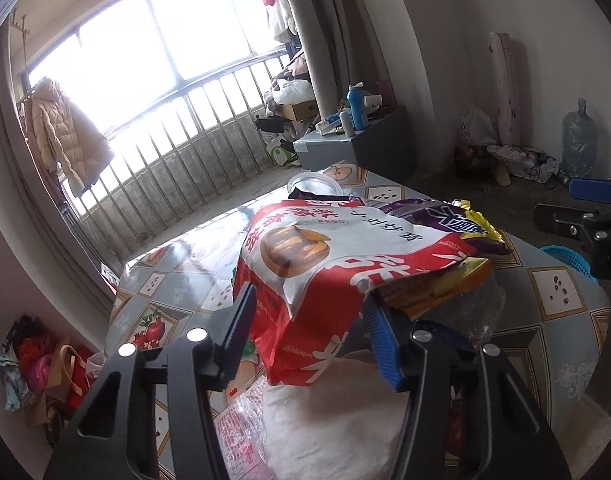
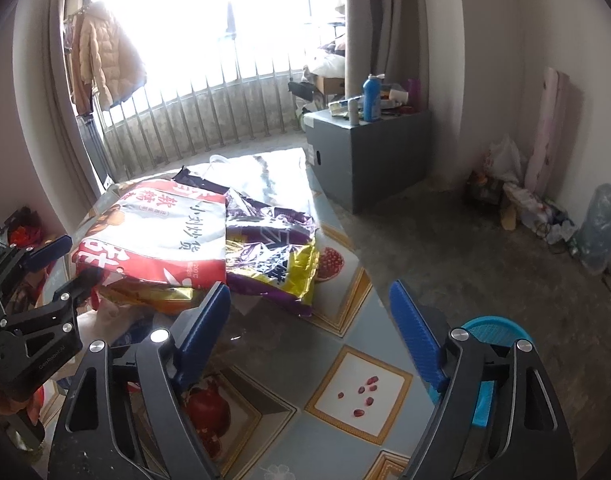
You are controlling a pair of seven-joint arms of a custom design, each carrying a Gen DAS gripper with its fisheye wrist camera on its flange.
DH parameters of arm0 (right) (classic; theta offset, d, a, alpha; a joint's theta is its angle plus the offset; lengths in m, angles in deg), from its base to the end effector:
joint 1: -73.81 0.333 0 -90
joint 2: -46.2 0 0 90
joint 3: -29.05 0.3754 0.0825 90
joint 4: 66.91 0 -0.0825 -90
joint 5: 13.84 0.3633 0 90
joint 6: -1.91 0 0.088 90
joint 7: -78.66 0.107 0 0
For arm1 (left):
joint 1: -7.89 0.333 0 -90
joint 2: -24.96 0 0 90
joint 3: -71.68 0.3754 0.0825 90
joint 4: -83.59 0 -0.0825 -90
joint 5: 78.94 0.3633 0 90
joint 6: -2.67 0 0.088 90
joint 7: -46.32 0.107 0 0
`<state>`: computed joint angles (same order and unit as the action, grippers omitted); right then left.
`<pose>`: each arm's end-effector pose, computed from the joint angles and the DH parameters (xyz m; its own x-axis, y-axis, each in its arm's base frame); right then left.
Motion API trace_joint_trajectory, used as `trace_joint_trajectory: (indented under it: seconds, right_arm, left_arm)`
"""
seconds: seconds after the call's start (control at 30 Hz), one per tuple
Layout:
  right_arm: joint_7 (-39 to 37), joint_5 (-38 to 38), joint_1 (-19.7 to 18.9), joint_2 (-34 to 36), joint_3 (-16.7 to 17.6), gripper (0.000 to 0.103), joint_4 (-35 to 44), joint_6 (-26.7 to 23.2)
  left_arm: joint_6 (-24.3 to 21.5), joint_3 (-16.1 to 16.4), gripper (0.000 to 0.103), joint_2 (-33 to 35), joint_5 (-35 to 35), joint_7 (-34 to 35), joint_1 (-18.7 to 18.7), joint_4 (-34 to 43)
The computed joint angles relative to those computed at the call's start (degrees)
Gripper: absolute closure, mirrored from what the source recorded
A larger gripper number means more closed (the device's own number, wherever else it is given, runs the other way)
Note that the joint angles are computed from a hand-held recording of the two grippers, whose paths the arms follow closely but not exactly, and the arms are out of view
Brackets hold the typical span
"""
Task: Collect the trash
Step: 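Grasp the red snack bag with the left tool while the right tool grasps the purple snack bag, then carry both bags over the blue wastebasket and open both tools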
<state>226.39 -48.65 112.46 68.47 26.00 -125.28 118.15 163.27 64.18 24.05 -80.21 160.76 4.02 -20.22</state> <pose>0.5780 0.3878 0.7648 -0.2235 -0.9682 -0.1127 -0.6122 0.2294 -0.7567 0.5751 -0.1154 0.7261 -0.3933 -0.8574 -0.3318 -0.4009 0.4848 -0.7774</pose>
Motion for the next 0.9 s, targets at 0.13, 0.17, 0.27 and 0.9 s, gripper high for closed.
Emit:
trace_joint_trajectory:
  seconds: [0.13, 0.17, 0.27, 0.9]
  right_arm:
    - [0.39, 5.23, -3.08, -1.39, 1.07, 0.035, -3.48, 4.29]
    - [0.53, 7.07, -4.11, -1.93, 1.45, 0.036, -4.85, 6.16]
    - [-0.15, 16.57, -8.78, -4.1, 3.4, 0.036, -10.94, 15.01]
    - [-11.64, 54.13, -17.61, -1.61, 7.42, 0.083, -16.83, 31.95]
  left_arm:
    - [1.38, -0.1, 0.064, 0.42, 0.76, 0.88, 0.05, 0.21]
    - [1.56, -0.12, 0.069, 0.52, 0.69, 1.23, 0.07, 0.28]
    - [1.63, -0.24, 0.074, 0.48, 0.42, 1.79, 0.06, 0.41]
    - [2.97, -0.06, 0.083, 1.29, -2.91, -0.81, 0.77, 2.23]
